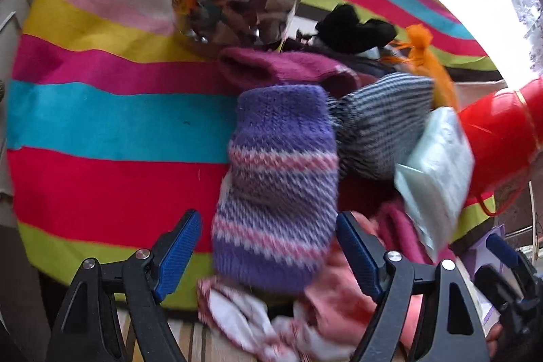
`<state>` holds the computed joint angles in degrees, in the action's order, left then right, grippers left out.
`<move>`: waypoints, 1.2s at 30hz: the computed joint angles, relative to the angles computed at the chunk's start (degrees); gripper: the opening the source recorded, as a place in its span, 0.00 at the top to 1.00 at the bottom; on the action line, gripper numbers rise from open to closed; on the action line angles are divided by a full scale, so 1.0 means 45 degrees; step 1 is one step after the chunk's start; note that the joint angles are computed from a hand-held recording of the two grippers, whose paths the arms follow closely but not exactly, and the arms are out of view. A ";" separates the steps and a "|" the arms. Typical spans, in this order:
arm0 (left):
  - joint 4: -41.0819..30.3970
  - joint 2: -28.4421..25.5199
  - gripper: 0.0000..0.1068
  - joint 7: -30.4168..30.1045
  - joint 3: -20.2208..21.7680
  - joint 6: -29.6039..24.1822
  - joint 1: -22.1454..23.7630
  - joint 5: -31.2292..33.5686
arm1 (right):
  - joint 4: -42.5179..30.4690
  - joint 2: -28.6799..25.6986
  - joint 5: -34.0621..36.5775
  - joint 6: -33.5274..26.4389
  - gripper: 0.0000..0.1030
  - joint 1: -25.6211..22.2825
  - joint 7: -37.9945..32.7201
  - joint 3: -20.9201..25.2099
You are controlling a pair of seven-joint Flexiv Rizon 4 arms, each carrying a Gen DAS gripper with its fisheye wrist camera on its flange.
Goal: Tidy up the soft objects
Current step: 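Grasp the purple knit sock with the left gripper while the right gripper grasps the white printed packet, then carry the sock and packet into the purple-rimmed box and open both grippers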
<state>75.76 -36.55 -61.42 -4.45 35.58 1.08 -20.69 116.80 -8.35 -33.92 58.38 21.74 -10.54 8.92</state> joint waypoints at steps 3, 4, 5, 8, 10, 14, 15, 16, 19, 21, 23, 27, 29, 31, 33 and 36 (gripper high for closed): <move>-0.0543 -0.0498 0.25 -0.0178 -0.0024 -0.0423 0.0022 0.0008 | -0.0352 -0.0448 0.0197 0.0054 0.00 -0.0044 0.0118 -0.0154; -0.0517 -0.0541 0.30 -0.0094 -0.0081 -0.0278 0.0041 -0.0051 | -0.0457 -0.0580 0.0252 0.0079 0.00 -0.0054 0.0197 -0.0220; -0.0434 -0.0533 0.37 0.0090 -0.0170 -0.0111 0.0083 -0.0143 | -0.0576 -0.0728 0.0191 0.0151 0.00 -0.0035 0.0383 -0.0319; -0.0177 -0.0474 0.53 0.0382 -0.0284 0.0269 0.0166 -0.0390 | -0.1054 -0.1245 0.0082 0.0242 0.00 0.0024 0.0822 -0.0596; 0.0111 -0.0357 0.64 0.0597 -0.0388 0.0546 0.0285 -0.0673 | -0.1347 -0.1524 0.0135 0.0122 0.00 0.0074 0.0910 -0.0702; 0.0805 -0.0002 0.73 0.1070 -0.0653 0.0929 0.0651 -0.1543 | -0.2080 -0.2034 0.0925 -0.0359 0.00 0.0155 0.1036 -0.0683; 0.0929 0.0059 0.74 0.1176 -0.0676 0.0996 0.0698 -0.1696 | -0.2119 -0.2065 0.0949 -0.0226 0.00 0.0223 0.1495 -0.0796; 0.1068 0.0137 0.75 0.1286 -0.0691 0.1064 0.0750 -0.1842 | -0.2155 -0.2090 0.0922 -0.0189 0.00 0.0271 0.1760 -0.0877; 0.1599 0.0488 0.80 0.1687 -0.0717 0.1521 0.0866 -0.2245 | -0.2732 -0.2362 0.1333 -0.0657 0.00 0.0321 0.2298 -0.0938; 0.2325 0.1022 0.80 0.2069 -0.0719 0.2121 0.0911 -0.2565 | -0.3384 -0.2731 0.1822 -0.1369 0.00 0.0288 0.2118 -0.0863; 0.2676 0.1324 0.81 0.2421 -0.0708 0.2675 0.0945 -0.2814 | -0.3864 -0.3033 0.2016 -0.1954 0.01 0.0275 0.1644 -0.0846; 0.3418 0.1840 0.81 0.3064 -0.0781 0.3746 0.0915 -0.3367 | -0.3798 -0.3033 0.1550 -0.1937 0.16 0.0489 0.1471 -0.1017; 0.3724 0.2103 0.81 0.3355 -0.0815 0.4107 0.0922 -0.3625 | -0.3555 -0.2867 0.1257 -0.1774 0.17 0.0555 0.1571 -0.1069; 0.3942 0.2311 0.81 0.3630 -0.0842 0.4333 0.0921 -0.3851 | -0.2992 -0.2525 0.0906 -0.1386 0.17 0.0630 0.1960 -0.1084; 0.4065 0.2400 0.81 0.3829 -0.0886 0.4522 0.0862 -0.4040 | -0.2516 -0.2190 0.0486 -0.1059 0.17 0.0670 0.2327 -0.1091; 0.4322 0.2630 0.81 0.4099 -0.0962 0.4714 0.0773 -0.4359 | -0.1952 -0.1766 -0.0126 -0.0589 0.17 0.0629 0.2690 -0.1058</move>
